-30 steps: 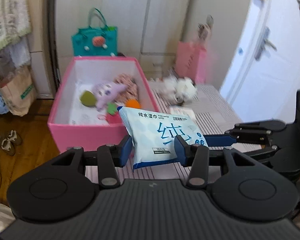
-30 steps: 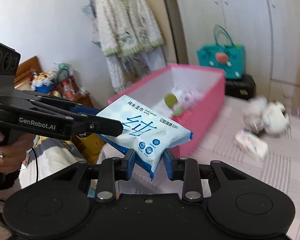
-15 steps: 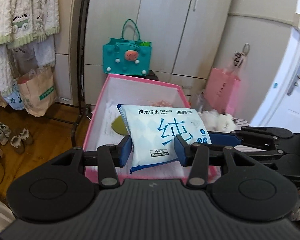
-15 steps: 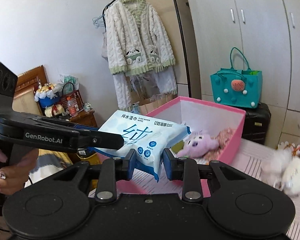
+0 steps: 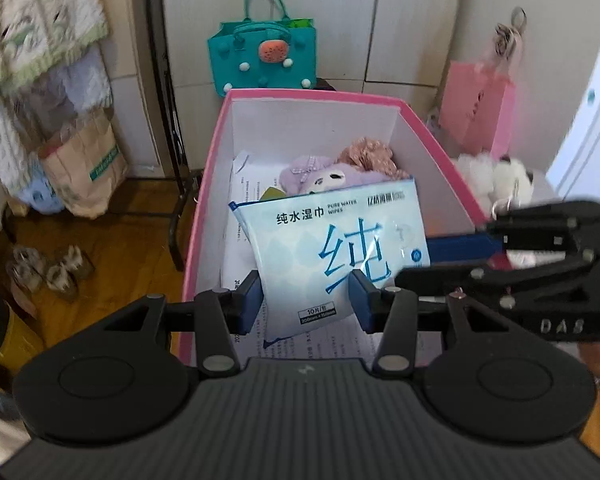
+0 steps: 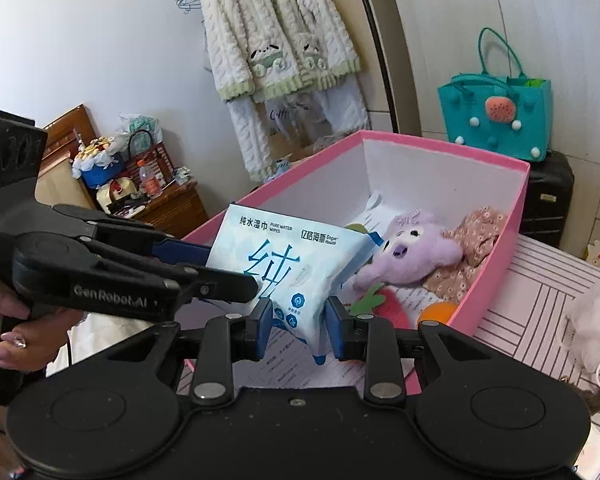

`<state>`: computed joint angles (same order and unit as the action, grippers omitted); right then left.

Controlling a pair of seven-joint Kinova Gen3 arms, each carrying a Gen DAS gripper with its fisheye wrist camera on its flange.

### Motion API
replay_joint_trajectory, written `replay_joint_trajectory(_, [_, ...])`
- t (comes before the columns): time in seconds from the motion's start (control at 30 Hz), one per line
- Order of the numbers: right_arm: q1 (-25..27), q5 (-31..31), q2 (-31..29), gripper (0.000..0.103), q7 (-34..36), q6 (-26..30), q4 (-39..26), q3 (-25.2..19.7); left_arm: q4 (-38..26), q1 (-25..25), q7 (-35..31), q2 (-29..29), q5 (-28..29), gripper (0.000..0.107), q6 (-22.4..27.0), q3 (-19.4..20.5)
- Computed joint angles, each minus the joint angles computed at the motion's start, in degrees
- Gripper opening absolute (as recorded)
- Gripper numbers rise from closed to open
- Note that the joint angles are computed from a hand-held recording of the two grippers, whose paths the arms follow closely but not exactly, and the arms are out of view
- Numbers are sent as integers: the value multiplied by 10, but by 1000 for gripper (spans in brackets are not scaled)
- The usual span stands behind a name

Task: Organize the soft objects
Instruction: 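Carry the wet-wipe pack over the pink box and open the left tool, then move the left tool to the small white wipe pack and grasp it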

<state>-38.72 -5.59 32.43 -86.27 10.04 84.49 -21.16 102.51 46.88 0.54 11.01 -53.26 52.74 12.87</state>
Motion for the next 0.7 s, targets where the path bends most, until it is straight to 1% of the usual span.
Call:
replay_joint_trajectory(0.03, [-5, -1, 1, 34, -5, 8, -6, 8, -8, 4, -10, 6, 0, 45, 13, 3])
replay_joint_trajectory(0.13, [-4, -1, 3, 34, -2, 20, -14, 6, -25, 1, -24, 18, -9, 46, 52, 19])
replay_joint_trajectory(0.17, [-3, 1, 3, 35, 1, 24, -16, 3, -33, 14, -22, 23, -15, 48, 73, 14])
replay_joint_trajectory(0.2, [-5, -5, 0, 36, 10, 27, -15, 4, -40, 37, -18, 29, -25, 51, 96, -1])
replay_joint_trajectory(0.23, [-15, -1, -4, 36, 10, 29, -15, 15, -47, 64, -15, 34, -36, 52, 120, -19])
replay_joint_trajectory(0.27, [-35, 11, -12, 37, 0, 32, -12, 36, -54, 83, -13, 40, -45, 55, 143, -28])
replay_joint_trajectory(0.3, [-58, 30, -18, 37, -18, 40, -13, 63, -56, 92, -8, 41, -53, 57, 161, -27])
replay_joint_trajectory(0.33, [-77, 42, -27, 37, -28, 39, -6, 84, -55, 90, -2, 35, -58, 58, 169, -18])
replay_joint_trajectory(0.37, [-87, 45, -35, 39, -29, 32, 3, 94, -51, 78, 4, 28, -61, 59, 169, 0])
replay_joint_trajectory(0.43, [-85, 49, -53, 41, -36, 23, 21, 93, -39, 70, 15, 7, -55, 60, 153, 11])
replay_joint_trajectory(0.53, [-62, 45, -83, 44, -40, 15, 49, 73, -29, 55, 26, -21, -37, 60, 118, 25])
replay_joint_trajectory(0.63, [-52, 41, -115, 44, -52, 30, 71, 72, -24, 42, 24, -45, -22, 60, 84, 42])
replay_joint_trajectory(0.7, [-36, 37, -139, 44, -51, 37, 88, 61, -29, 36, 14, -53, -14, 60, 70, 53])
